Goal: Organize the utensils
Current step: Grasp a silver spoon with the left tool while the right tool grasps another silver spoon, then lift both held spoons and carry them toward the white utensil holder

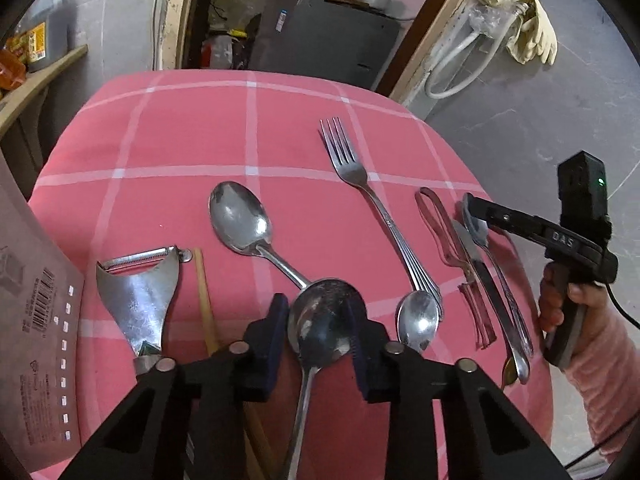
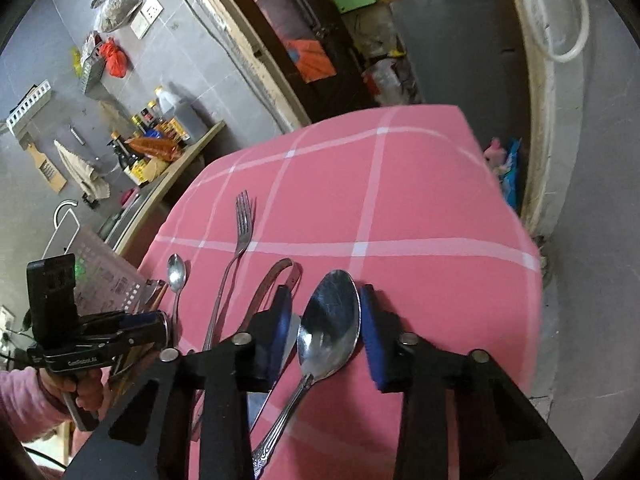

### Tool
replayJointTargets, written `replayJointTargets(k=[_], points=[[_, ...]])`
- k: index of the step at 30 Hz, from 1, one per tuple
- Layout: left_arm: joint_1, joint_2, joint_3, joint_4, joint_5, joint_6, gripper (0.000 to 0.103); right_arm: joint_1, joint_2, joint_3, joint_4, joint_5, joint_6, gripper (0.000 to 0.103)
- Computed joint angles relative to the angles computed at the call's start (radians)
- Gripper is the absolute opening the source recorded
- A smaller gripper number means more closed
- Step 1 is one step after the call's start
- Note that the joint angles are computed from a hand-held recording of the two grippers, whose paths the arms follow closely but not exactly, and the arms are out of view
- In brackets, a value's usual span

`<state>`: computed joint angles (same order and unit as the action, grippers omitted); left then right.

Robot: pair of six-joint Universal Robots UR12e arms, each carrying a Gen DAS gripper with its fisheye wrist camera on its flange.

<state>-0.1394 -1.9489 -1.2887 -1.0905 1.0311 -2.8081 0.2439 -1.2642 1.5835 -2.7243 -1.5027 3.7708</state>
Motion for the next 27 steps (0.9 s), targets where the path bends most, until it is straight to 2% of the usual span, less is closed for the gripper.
replayJointTargets(k=[3,9,15,18,22,27], points=[[0.001,-0.006,0.016,-0.054,-0.018,0.004,0.012,-0.003,0.004,-0.003,0.011,0.022,0.007,0.011],[-0.002,-0.005,0.036,-0.144,-0.031,0.033,0.006,-0.006,-0.007,0.005,0.033,0.046,0.014,0.006],[-0.012,0.003,0.055,-0.199,-0.001,0.053,0.003,0.000,-0.037,0.033,0.028,0.049,0.039,0.003],[-0.017,0.025,0.035,-0.159,0.026,0.046,0.003,0.019,-0.056,0.036,0.041,-0.003,0.043,0.002],[-0.026,0.081,-0.039,0.014,0.080,0.033,0.003,0.051,-0.089,0.043,0.035,-0.114,0.046,0.002],[-0.014,0.122,-0.072,0.144,0.052,-0.017,0.003,0.108,-0.113,0.023,-0.006,-0.291,0.056,0.002]])
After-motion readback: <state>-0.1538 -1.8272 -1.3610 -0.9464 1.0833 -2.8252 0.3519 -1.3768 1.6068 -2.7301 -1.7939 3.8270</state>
